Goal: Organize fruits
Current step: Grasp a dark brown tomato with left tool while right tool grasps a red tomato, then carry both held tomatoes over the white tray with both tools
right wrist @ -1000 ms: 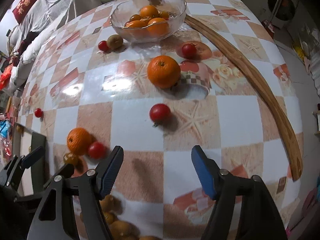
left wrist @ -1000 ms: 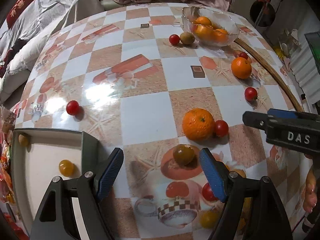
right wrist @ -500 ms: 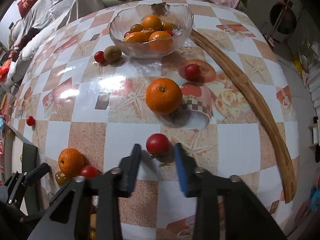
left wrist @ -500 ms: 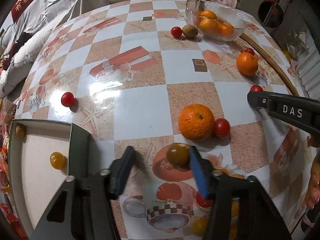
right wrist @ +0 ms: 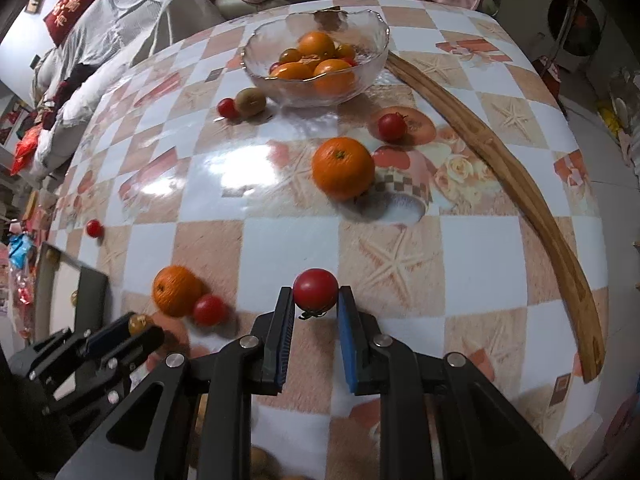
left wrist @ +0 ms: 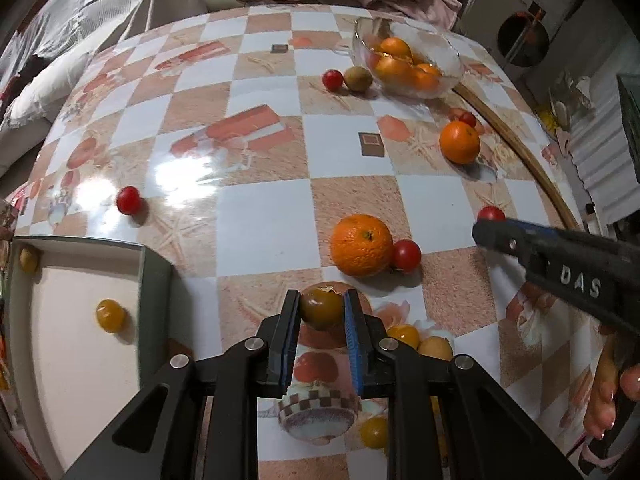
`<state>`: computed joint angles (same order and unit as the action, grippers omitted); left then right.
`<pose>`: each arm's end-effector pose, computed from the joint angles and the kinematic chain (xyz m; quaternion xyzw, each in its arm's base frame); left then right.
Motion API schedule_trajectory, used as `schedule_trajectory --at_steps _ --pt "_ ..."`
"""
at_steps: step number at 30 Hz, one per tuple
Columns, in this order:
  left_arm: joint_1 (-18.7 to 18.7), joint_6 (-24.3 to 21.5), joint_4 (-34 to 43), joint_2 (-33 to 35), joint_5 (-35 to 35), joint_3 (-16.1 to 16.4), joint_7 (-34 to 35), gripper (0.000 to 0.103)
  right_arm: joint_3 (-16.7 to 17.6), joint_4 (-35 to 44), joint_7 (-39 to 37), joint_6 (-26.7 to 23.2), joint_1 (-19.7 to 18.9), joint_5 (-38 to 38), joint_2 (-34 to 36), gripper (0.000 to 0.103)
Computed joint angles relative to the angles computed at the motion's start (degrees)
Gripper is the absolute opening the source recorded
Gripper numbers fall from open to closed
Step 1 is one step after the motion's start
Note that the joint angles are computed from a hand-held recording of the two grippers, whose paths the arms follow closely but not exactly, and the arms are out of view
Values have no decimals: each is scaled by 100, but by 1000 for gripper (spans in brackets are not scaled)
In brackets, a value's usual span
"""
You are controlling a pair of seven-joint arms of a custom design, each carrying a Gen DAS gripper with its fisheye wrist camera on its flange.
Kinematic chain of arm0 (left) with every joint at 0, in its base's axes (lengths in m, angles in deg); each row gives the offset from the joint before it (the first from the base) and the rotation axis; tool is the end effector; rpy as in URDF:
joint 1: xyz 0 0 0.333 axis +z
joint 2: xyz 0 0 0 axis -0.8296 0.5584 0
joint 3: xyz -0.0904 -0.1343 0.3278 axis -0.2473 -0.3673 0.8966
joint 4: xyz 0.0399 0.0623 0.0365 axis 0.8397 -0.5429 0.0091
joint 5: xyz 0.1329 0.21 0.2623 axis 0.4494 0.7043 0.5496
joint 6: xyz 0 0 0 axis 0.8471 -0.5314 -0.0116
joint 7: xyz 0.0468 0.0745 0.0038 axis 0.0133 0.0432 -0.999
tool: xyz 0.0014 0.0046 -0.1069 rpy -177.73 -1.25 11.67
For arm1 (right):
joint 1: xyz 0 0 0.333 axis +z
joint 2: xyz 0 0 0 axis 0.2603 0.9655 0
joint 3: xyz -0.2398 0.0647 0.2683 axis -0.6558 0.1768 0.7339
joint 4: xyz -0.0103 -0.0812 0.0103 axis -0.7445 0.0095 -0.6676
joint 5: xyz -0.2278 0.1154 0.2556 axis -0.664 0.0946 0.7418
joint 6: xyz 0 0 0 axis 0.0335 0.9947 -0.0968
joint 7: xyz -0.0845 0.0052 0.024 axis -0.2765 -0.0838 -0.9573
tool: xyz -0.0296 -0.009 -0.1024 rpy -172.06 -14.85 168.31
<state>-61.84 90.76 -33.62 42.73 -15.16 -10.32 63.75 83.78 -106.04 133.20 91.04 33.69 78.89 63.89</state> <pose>0.5935 -0.1451 0.4052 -0.5419 0.8221 -0.1695 0.0426 0.5903 0.2484 0.3945 -0.5513 0.8206 -0.0529 0.1412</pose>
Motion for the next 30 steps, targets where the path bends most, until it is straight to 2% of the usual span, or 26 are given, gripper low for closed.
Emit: schedule_trajectory --at_steps 15,23,30 --pt "311 -5 -191 -424 -460 47 439 23 123 193 -99 -116 187 71 -132 23" --pt "528 16 -234 -539 -563 181 562 23 203 835 -279 -340 361 64 167 23" --pt "797 83 -260 -572 -555 356 598 23 272 1761 -545 -646 564 100 676 23"
